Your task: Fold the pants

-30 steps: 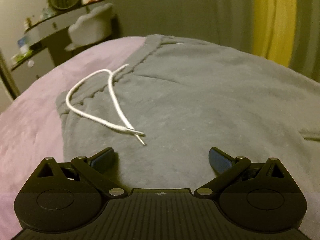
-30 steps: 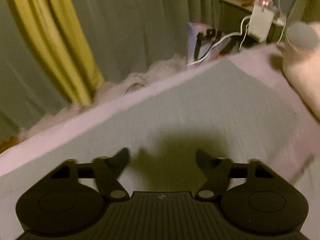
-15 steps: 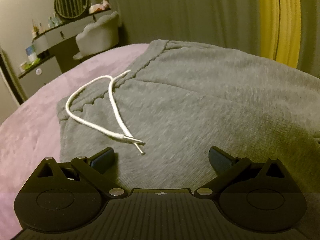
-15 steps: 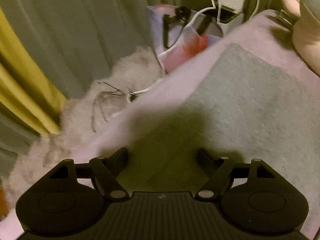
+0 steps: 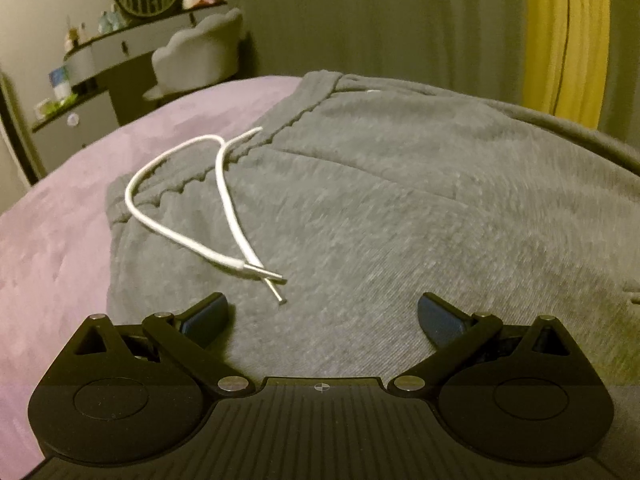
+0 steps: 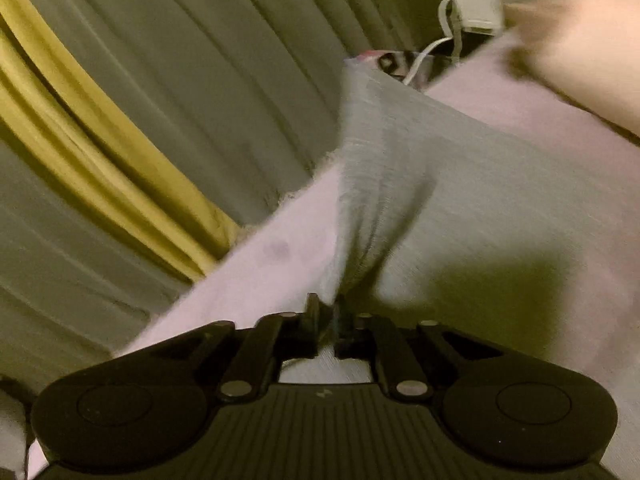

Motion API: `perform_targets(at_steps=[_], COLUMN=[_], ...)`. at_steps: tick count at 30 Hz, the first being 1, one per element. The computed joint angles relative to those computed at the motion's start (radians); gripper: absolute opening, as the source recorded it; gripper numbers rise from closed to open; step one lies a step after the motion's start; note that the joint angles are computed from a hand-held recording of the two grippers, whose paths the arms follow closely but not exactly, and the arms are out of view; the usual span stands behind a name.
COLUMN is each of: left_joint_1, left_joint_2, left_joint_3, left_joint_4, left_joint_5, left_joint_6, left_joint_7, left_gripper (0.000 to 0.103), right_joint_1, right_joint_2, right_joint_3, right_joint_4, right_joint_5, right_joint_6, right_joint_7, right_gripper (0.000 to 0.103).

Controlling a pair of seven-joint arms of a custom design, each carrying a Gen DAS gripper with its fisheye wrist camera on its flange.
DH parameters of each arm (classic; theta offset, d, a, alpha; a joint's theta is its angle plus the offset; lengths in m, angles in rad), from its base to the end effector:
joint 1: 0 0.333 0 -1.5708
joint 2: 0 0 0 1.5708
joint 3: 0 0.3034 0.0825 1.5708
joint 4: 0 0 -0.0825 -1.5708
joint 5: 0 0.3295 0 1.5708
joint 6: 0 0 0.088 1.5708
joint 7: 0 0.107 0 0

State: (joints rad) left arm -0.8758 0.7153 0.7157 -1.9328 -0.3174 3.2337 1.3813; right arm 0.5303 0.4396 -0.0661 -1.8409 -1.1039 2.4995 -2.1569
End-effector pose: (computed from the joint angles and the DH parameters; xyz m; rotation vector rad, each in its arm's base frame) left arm 0.6138 -0.1422 0.3147 -1.7305 1.6427 -0.6145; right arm 0.5450 0.2836 0.3327 -0.4161 2.4048 -0.5748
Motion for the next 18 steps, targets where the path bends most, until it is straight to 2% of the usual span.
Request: perform_targets(at_steps=[2, 5, 8, 9, 11, 12, 13, 15, 18], left_joint_1=[0.004, -0.013, -0.045, -0.052, -0.056, -0.04, -0.012, 0.034, 0.055], left_joint_2=[-0.008, -0.01, -0.004, -0.003, -0.008, -0.021, -0.041, -0.068, -0.086], left_joint_3=[-0.009, -0.001, 0.021, 0.024, 0.019, -0.003, -0.037, -0.094, -0.128], left_joint_4=[-0.008, -0.027, -0.048, -0.056, -0.064, -0.066, -0.07, -0.075, -0.075], left_joint_5=[0.004, 0.006, -0.014, -0.018, -0.033, -0.036, -0.034, -0.033, -0.043], left_joint_6=[0.008, 0.03, 0.057, 0.071, 0.08, 0.084, 0.09, 0.101, 0.097], left_joint_7=[0.007, 0.037, 0.083, 0.104, 0.137, 0.156, 0.178, 0.22, 0.276], left_gripper=[0.103, 0.103, 0.103, 0.103, 0.103, 0.103, 0.103, 0.103, 0.103], right_joint_1=[0.068, 0.103, 0.187, 0.202, 0.216, 0.214, 0.208, 0.225, 0.236], right_joint_2=[-0.066, -0.073, -0.087, -0.097, -0.115, -0.115, -0.114, -0.077, -0.04], right_joint_3=[0.037, 0.12, 0.116, 0.113, 0.114, 0.121, 0.128, 0.139, 0.128], right_joint_4=[-0.11, -0.182, -0.231, -0.247, -0.275, -0.275, -0.273, -0.224, -0.203], right_joint_5=[-0.014, 0.092, 0.019, -0.017, -0.091, -0.101, -0.114, -0.131, -0.212], right_joint_6=[-0.045, -0.049, -0.108, -0.124, -0.167, -0.197, -0.216, -0.309, -0.368], right_joint_7=[0.094, 0.119, 0.35, 0.44, 0.605, 0.635, 0.651, 0.708, 0.85], right_gripper=[0.002, 0.001, 0.001, 0.006, 0.034, 0.064, 0.083, 0.086, 0.086])
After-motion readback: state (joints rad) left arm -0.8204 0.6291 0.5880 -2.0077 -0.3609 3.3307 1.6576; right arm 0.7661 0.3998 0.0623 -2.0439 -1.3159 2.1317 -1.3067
